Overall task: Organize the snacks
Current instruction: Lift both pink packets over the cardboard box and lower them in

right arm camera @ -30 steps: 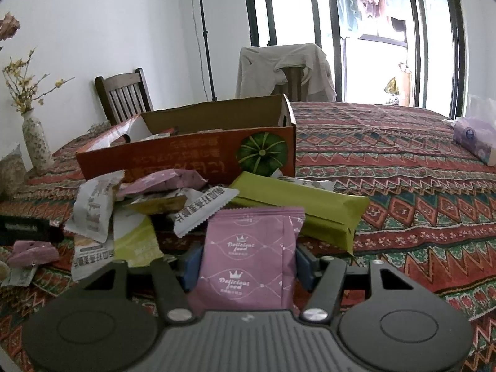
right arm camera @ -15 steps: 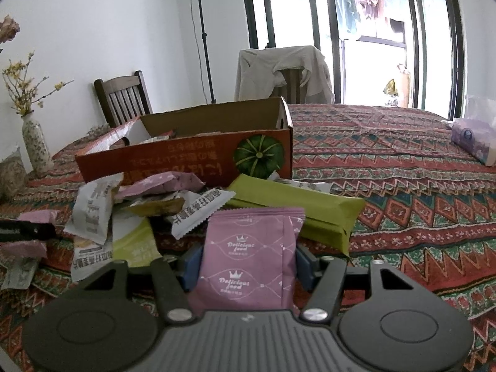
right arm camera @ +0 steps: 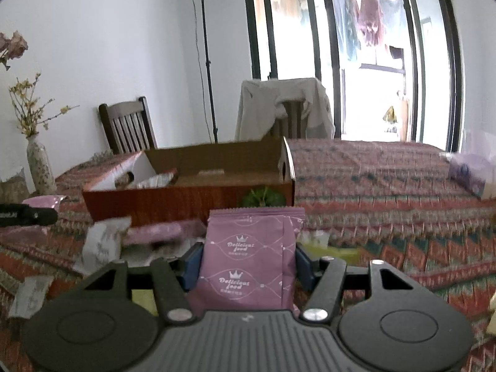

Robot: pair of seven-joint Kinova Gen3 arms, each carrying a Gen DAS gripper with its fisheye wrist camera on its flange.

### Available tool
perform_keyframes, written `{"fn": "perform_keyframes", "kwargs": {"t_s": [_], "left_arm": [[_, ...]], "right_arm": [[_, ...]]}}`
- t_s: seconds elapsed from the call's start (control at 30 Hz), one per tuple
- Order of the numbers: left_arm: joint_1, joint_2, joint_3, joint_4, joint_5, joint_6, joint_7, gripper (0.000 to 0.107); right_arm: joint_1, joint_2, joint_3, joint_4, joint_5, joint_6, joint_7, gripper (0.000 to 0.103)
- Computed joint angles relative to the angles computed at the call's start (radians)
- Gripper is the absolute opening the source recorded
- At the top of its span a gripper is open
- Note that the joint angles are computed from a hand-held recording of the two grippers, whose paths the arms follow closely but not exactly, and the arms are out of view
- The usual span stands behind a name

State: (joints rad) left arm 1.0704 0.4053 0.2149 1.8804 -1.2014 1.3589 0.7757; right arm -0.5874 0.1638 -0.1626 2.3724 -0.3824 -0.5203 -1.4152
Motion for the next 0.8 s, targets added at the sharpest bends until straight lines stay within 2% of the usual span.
{"fn": "perform_keyframes", "kwargs": {"t_s": [0.17,0.33,0.5,0.6,0.8], "left_arm": [[-0.036,-0.012,-0.016,-0.008,-0.081,-0.031,-0.023,0.066],[-0.080,-0.012,-0.029,-0.029,-0.149,-0.071,-0.049,0.066],[-0.130,0.003,-0.050,-0.059,-0.206,-0.130,-0.060,0.066],[-0.161,0.013,-0.065,-0.077,-0.233,-0.175,-0.059,0.066],[-0.212,0.050,-0.102,-0.117,-0.277,-0.254,-0.053,0.066]], "right_arm": [[-0.021,0.020,0.011,-0.061,-0.030,-0.018,0.059,0.060],[-0.021,0.057,0.020,-0.153,-0.016,-0.024,0.093,0.060],[-0.009,0.117,0.029,-0.278,0.022,0.028,0.082,0.060],[-0.028,0.162,0.057,-0.358,0.004,0.067,0.094,0.060],[-0.032,0.256,0.087,-0.480,-0.002,0.122,0.042,0.060]]}}
